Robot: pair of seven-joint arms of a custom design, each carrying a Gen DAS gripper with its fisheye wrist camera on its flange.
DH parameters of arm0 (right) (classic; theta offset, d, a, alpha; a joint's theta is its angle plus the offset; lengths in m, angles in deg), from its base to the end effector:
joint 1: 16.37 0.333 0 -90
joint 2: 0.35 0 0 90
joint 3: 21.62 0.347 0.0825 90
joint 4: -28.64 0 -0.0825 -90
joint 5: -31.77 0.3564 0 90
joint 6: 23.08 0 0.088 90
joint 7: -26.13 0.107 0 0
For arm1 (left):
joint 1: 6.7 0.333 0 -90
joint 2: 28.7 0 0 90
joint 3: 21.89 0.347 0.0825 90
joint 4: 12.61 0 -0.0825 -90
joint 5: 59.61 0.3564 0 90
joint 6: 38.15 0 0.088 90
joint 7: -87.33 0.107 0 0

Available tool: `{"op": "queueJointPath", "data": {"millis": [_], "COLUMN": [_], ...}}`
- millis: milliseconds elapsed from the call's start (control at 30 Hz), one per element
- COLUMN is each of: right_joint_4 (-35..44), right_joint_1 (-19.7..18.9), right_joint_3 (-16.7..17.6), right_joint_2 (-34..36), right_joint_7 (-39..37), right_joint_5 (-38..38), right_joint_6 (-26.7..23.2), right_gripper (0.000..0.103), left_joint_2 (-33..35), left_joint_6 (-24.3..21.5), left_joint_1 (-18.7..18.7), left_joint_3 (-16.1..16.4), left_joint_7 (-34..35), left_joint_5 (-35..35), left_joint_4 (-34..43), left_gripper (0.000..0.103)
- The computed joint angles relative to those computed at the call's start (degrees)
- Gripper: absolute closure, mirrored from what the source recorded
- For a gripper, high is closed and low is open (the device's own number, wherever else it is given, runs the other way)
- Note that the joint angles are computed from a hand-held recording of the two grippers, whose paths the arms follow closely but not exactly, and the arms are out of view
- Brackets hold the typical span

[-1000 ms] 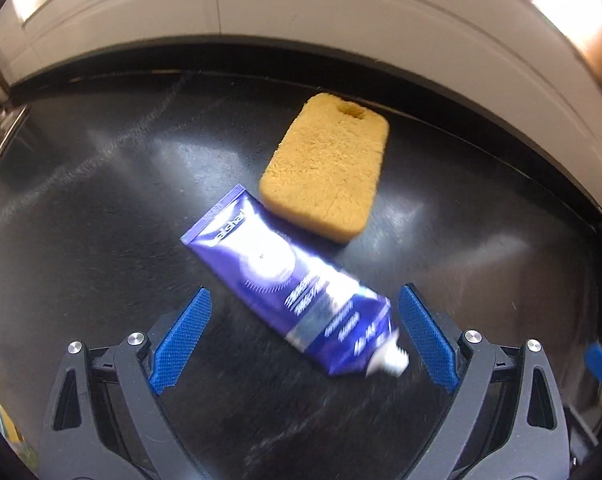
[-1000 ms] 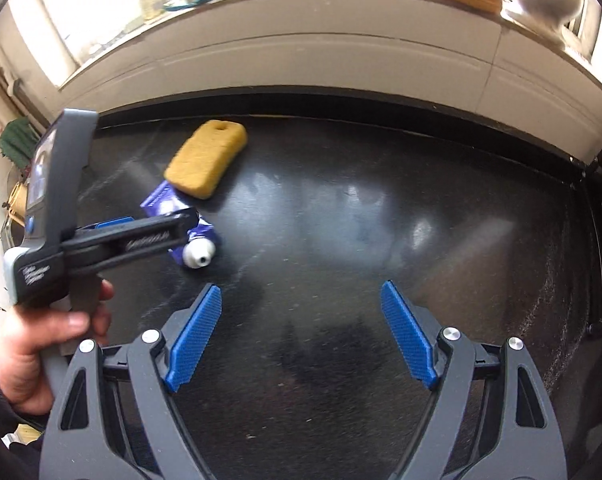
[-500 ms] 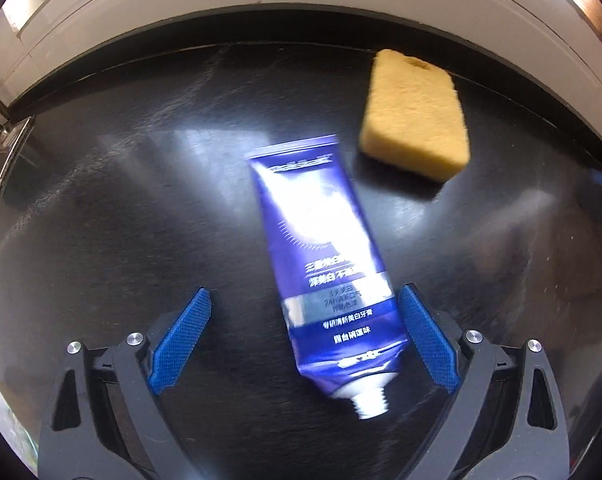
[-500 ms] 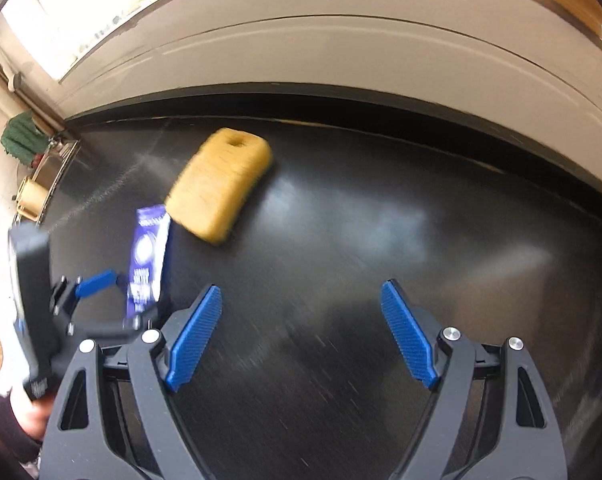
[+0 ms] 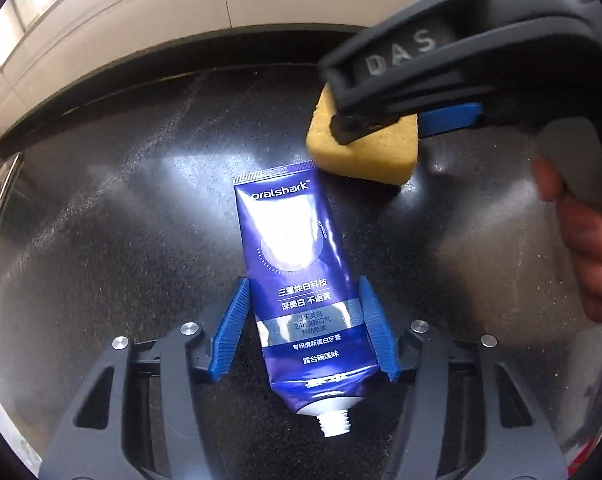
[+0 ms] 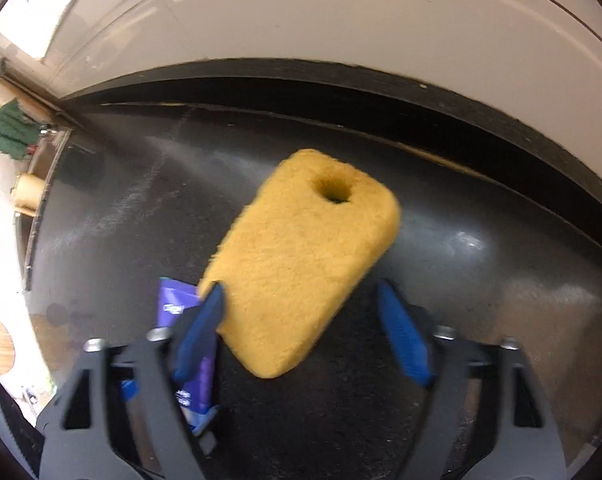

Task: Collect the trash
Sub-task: 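Grasp the blue toothpaste tube with left gripper while right gripper grasps yellow sponge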

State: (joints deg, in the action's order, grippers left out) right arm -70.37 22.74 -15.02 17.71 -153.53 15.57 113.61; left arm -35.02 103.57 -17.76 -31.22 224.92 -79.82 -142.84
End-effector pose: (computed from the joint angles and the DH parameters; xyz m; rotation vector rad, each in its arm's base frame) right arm 0.4688 0.4641 0.4788 -1.2602 2.4431 -0.0600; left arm 0.4704 -0.1761 0.4808 -0.9105 2.8114 -0.5480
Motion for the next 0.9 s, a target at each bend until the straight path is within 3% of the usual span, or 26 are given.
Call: {"op": "queueJointPath", "data": {"millis": [100,300,333,433,600,667,700,733,767,833,900], "right_joint_4": [0.0,-0.9,-0.6,-1.5,0.0,-0.2,-0.3,-0.4,0.0,-0.3,-0.3], "right_joint_1": [0.9,3.7,4.2,5.0,7.1,8.3,9.0,9.3,9.9,10.8,11.7], "right_joint_3": [-0.3,0.2,0.7,2.5,5.7,6.9,7.5,7.9,8.4,9.0,9.5], "right_joint_2": [-0.6,-5.1,-5.8,-8.3,-9.5,-10.4,-10.6,-10.6,-10.4,-10.5,-10.2], "right_joint_7": [0.7,8.2,9.7,13.0,19.4,22.7,24.8,25.9,27.2,28.2,30.3], "right_joint_5": [-1.9,-8.9,-10.0,-12.2,-13.7,-14.3,-14.7,-14.9,-15.0,-14.8,-14.6], "right_joint_6": [-0.6,-4.9,-6.7,-10.1,-17.0,-18.8,-19.5,-19.8,-20.5,-21.7,-22.4], "right_gripper": [0.064,0.068,0.068,0.068,0.067,0.067,0.067,0.067,0.067,0.066,0.066], "left_joint_2": [0.8,0.0,-0.7,-2.0,-1.6,-1.1,-0.6,0.2,1.1,3.1,6.2], "left_joint_6": [-1.6,-6.0,-6.5,-8.2,-10.1,-9.9,-11.0,-13.2,-14.6,-14.5,-15.3], "left_joint_1": [0.2,1.7,1.9,2.3,3.4,3.6,3.6,3.9,4.3,5.0,5.8], "left_joint_3": [0.1,1.4,1.7,2.4,3.2,3.8,4.1,4.4,4.6,4.5,3.5], "left_joint_7": [-0.7,1.4,2.4,4.3,6.6,11.1,14.8,18.0,20.7,29.3,32.7], "left_joint_5": [0.3,-2.3,-3.0,-3.8,-4.8,-7.3,-8.2,-8.6,-9.3,-10.6,-8.3], "left_joint_4": [1.4,3.5,3.2,3.4,3.5,4.0,4.9,6.1,7.4,9.3,12.4], "left_gripper": [0.05,0.052,0.083,0.095,0.095,0.09,0.073,0.036,0.023,0.02,0.02]}}
